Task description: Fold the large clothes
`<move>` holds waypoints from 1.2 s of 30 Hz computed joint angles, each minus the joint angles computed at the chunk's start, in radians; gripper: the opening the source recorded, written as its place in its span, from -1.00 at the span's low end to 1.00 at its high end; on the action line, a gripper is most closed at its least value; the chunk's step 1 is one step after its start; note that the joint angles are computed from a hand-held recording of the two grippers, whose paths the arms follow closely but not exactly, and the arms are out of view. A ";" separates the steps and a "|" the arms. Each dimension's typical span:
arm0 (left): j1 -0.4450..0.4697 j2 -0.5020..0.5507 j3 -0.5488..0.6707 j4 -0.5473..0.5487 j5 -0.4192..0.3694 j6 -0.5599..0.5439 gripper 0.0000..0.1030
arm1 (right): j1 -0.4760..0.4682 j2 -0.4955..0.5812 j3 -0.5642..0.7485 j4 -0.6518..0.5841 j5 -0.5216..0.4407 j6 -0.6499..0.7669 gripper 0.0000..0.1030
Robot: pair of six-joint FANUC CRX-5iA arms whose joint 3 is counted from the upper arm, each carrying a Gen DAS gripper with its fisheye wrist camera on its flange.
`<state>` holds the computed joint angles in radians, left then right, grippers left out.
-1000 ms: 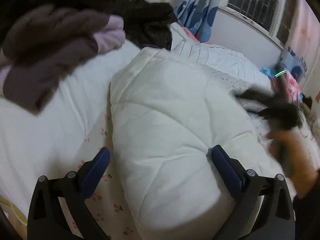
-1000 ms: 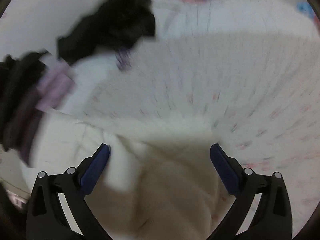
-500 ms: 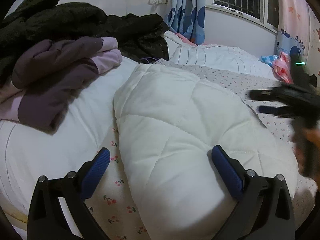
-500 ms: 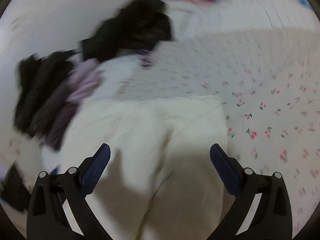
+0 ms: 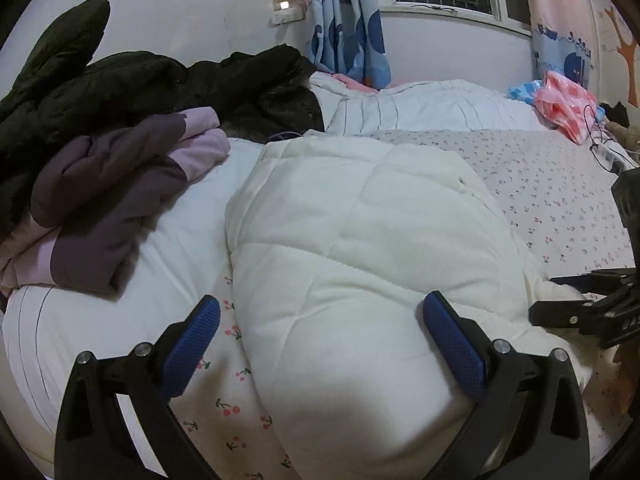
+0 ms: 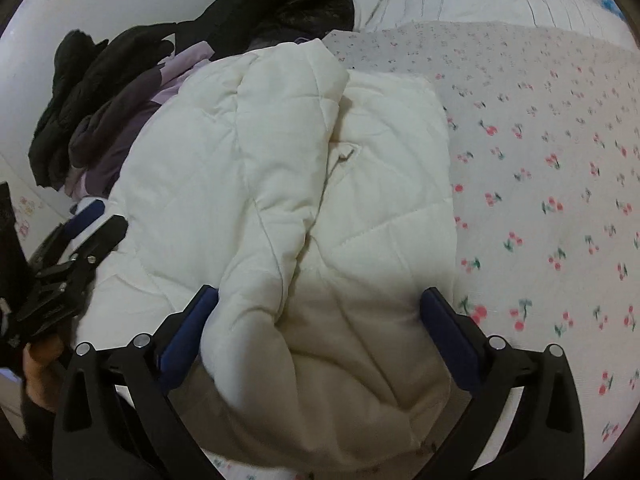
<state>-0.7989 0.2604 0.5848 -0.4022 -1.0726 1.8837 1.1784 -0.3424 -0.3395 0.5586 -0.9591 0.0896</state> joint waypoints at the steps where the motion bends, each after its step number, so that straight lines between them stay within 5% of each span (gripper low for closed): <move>1: 0.000 -0.003 -0.002 0.000 0.001 0.002 0.89 | 0.018 -0.019 -0.016 0.037 -0.008 -0.031 0.87; 4: 0.003 -0.016 -0.014 0.002 0.011 0.011 0.89 | 0.103 -0.046 -0.057 0.175 -0.092 -0.103 0.87; 10: -0.017 -0.005 0.005 -0.021 -0.008 -0.003 0.89 | 0.057 -0.037 -0.072 0.081 -0.020 -0.089 0.87; 14: -0.024 0.001 0.015 -0.023 -0.016 0.007 0.89 | 0.061 -0.031 -0.021 0.044 -0.074 -0.043 0.87; 18: -0.024 -0.010 0.005 -0.029 -0.008 0.026 0.89 | 0.115 -0.066 -0.068 0.210 -0.087 -0.104 0.87; 20: -0.020 -0.011 0.003 -0.021 -0.005 0.025 0.89 | 0.094 -0.018 -0.017 0.114 -0.136 -0.027 0.87; 23: -0.027 -0.005 0.011 -0.017 -0.012 -0.003 0.89 | 0.029 -0.028 -0.003 -0.037 -0.064 0.031 0.87; 29: -0.034 -0.016 0.005 -0.017 0.011 0.000 0.89 | -0.004 -0.030 0.025 0.196 -0.007 -0.007 0.87; 34: -0.036 -0.003 0.025 -0.010 -0.007 -0.001 0.89 | -0.160 0.166 0.231 0.053 -0.026 0.185 0.87; 36: -0.040 -0.003 0.024 -0.016 -0.006 -0.001 0.89 | -0.238 0.242 0.298 -0.156 -0.009 0.321 0.88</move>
<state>-0.8384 0.2572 0.6093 -0.4182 -1.0783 1.8829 0.9399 -0.1004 -0.0418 0.4031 -0.9682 0.4110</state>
